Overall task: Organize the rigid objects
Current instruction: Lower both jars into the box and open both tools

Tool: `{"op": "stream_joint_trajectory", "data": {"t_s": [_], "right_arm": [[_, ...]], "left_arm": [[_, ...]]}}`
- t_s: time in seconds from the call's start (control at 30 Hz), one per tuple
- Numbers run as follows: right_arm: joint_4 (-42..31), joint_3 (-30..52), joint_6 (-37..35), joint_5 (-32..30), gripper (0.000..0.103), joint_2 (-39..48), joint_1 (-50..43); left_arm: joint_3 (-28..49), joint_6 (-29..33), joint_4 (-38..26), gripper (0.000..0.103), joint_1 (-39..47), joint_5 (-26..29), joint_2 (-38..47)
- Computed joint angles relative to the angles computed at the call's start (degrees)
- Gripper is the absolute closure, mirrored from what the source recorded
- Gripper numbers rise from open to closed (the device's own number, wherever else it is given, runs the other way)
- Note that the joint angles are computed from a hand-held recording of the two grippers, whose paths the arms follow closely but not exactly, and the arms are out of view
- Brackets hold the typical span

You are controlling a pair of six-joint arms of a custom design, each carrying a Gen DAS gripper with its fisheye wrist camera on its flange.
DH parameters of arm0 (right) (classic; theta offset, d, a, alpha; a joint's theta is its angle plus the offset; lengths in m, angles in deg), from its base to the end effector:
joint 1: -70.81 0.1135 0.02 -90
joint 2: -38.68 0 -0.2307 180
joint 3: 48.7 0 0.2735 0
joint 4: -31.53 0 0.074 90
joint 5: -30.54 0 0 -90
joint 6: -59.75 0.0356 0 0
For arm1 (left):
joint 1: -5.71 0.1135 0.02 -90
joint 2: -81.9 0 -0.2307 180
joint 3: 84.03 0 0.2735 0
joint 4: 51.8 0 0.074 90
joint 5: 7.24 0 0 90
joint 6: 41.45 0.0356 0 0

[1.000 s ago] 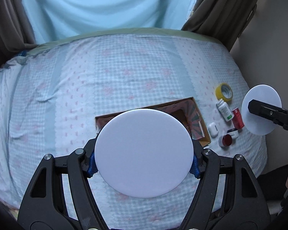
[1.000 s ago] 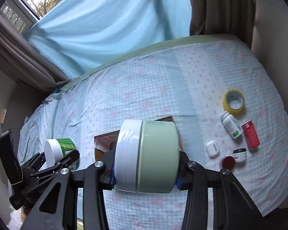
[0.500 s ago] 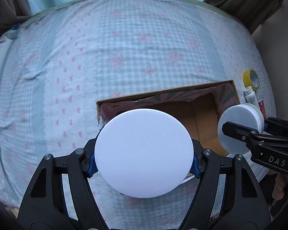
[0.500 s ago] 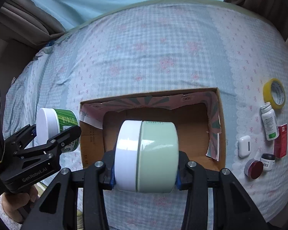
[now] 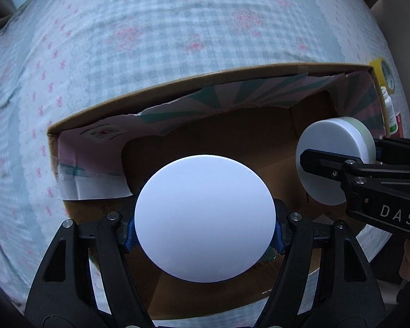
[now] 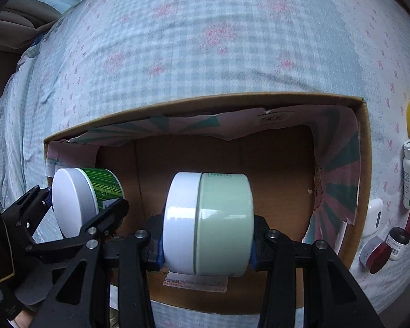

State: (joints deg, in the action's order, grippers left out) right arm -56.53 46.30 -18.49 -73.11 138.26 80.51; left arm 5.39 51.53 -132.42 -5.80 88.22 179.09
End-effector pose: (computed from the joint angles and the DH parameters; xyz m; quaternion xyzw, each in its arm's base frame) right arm 0.3199 0.0632 0.2107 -0.0206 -0.9924 -0.1125 0.0446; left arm 0.3158 -0.0678 0.1960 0.1266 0.9907 -0.0485 0.0105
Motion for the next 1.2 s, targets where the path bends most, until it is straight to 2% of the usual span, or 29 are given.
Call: {"op": "stream_joint_trajectory", "data": {"t_s": [0.2, 0.23, 0.27, 0.3, 0.33, 0.5, 0.67, 0.9, 1.07, 1.2], "right_arm": [[0.3, 1.49, -0.86, -2.06, 0.063, 3.09, -0.79], [0.49, 1.91, -1.48, -2.72, 0.063, 3.53, -0.85], [1.18, 2.24, -2.14, -2.35, 0.061, 3.72, -0.44], [1.33, 2.63, -2.89, -0.84, 0.04, 3.76, 0.02], [0.88, 3.24, -3.48, 0.95, 0.0, 4.19, 0.46], [-0.84, 3.02, -4.88, -0.49, 0.0, 5.22, -1.65], [-0.51, -0.07, -4.11, -0.54, 0.0, 0.72, -2.79], [-2.83, 0.22, -3.91, 2.2, 0.0, -4.59, -2.09], [-6.61, 2.68, -2.29, 3.31, 0.0, -8.38, -0.63], [-10.05, 5.09, 0.48, 5.29, 0.0, -11.74, 1.78]], "left_arm": [[0.57, 1.09, 0.92, 0.032, -2.04, -2.28, -0.69], [0.57, 1.53, 1.1, 0.01, -2.49, -3.15, -1.7], [0.65, 1.78, 1.2, 0.0, -2.56, -3.43, -2.66], [0.73, 2.32, 1.34, 0.0, -2.26, -2.87, -3.33], [0.94, 2.73, 0.86, 0.0, -2.13, -2.71, -3.57], [-0.04, 3.45, -0.73, 0.0, -1.36, -2.48, -4.49], [-0.91, 2.77, -2.25, 0.0, -1.26, -2.61, -7.57], [0.34, 1.95, -6.03, 0.0, -1.01, -2.52, -13.24], [3.11, 1.47, -11.46, 0.0, -1.7, -4.79, -16.51], [5.79, 1.05, -16.25, 0.0, -1.82, -4.45, -21.01]]}}
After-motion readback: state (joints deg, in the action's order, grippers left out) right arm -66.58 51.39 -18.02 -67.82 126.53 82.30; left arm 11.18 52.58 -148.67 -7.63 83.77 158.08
